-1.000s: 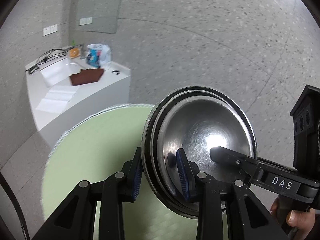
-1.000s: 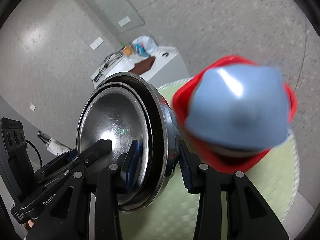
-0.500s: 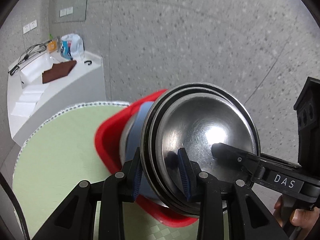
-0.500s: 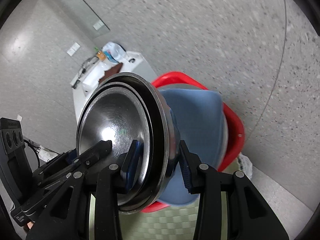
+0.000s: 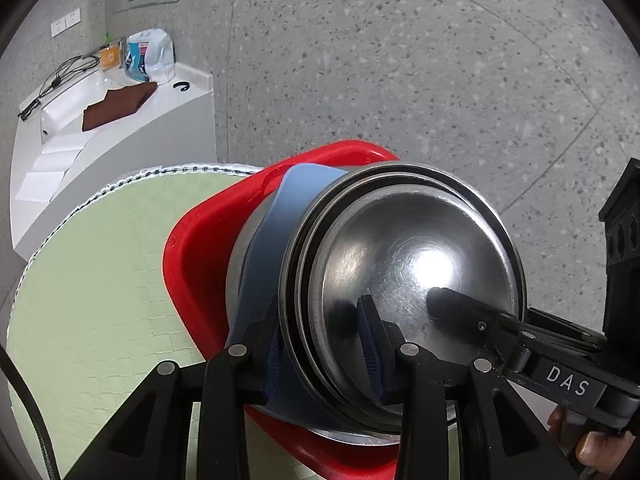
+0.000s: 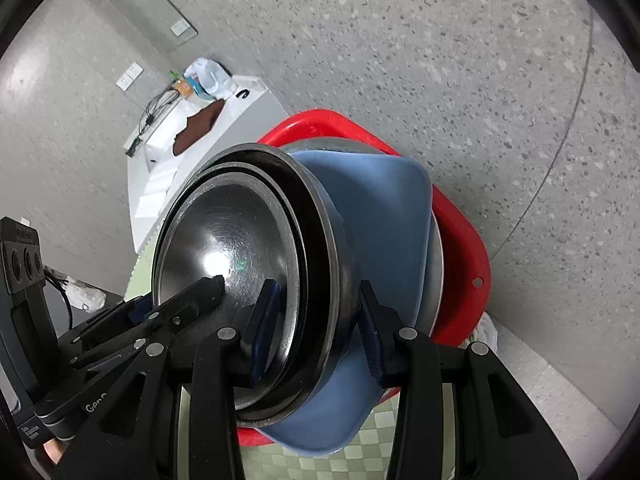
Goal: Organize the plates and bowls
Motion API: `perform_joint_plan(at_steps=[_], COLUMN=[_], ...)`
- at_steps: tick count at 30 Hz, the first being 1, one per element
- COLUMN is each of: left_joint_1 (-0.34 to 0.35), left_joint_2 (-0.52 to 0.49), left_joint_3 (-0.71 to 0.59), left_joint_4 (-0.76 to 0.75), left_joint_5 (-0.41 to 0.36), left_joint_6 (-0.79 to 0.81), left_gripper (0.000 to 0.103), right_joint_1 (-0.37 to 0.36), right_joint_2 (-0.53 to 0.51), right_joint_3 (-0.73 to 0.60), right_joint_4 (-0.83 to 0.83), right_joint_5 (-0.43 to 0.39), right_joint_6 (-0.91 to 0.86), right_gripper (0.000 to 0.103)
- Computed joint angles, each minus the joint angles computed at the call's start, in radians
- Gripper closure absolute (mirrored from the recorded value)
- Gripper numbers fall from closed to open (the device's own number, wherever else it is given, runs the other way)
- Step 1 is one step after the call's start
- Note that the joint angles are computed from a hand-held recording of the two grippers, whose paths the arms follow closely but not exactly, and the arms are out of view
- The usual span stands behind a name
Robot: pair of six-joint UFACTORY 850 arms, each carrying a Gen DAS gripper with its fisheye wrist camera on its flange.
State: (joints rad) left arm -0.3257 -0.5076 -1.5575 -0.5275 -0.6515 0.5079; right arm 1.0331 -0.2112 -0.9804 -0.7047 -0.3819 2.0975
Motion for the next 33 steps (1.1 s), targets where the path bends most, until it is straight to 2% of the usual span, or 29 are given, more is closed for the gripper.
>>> perform_joint_plan(at_steps=[4, 8, 10, 12, 13, 15, 16, 19, 24, 28, 30, 33], left_joint_1=[-0.004, 0.006, -0.002, 0.005, 0.008, 0.015, 0.019, 0.028, 0.031, 0.037, 0.036, 0.034], left_joint_2=[0.005, 0.035, 0.07, 0.098, 0.11, 0.155, 0.187, 0.27, 0.414, 0.601, 0.698, 0.872], left_joint_3=[0.013, 0.052, 0.089, 0.118, 0.129, 0.18, 0.214, 0.298, 0.428, 0.581, 0.655, 0.777], left_joint_4=[0.035, 0.0, 0.047, 0.04, 0.032, 0.002, -0.009, -0.011, 0.034, 0.122, 0.2, 0.397], left_joint_5=[0.025, 0.045, 0.105, 0.126, 0.132, 0.164, 0.193, 0.248, 0.32, 0.387, 0.41, 0.415], left_joint_6=[-0.035, -0.01, -0.052, -0.049, -0.049, -0.032, -0.025, -0.005, -0.047, -0.139, -0.228, -0.445], left_gripper=[0.072, 0.062, 0.058, 0.056, 0.054, 0.04, 0.032, 0.032, 0.024, 0.014, 0.011, 0.008], right_joint_1=[-0.002, -0.002, 0.003, 0.013, 0.02, 0.03, 0.031, 0.043, 0.116, 0.21, 0.271, 0.372], right_joint_2=[-0.007, -0.013, -0.013, -0.011, -0.011, -0.011, -0.007, 0.0, 0.016, 0.029, 0.031, 0.028], right_joint_3=[-0.007, -0.015, -0.019, -0.028, -0.036, -0.048, -0.045, -0.043, -0.064, -0.104, -0.13, -0.169], right_joint_4=[0.004, -0.007, -0.013, -0.038, -0.047, -0.051, -0.057, -0.069, -0.113, -0.161, -0.179, -0.201], right_joint_5=[-0.004, 0.003, -0.004, -0.037, -0.061, -0.106, -0.102, -0.112, -0.226, -0.355, -0.43, -0.541], right_joint_6=[-0.022, -0.029, -0.026, -0.01, -0.011, -0.016, -0.011, 0.009, 0.067, 0.11, 0.125, 0.159], right_gripper=[0.059, 0.047, 0.044, 0.036, 0.034, 0.026, 0.026, 0.026, 0.026, 0.026, 0.024, 0.019])
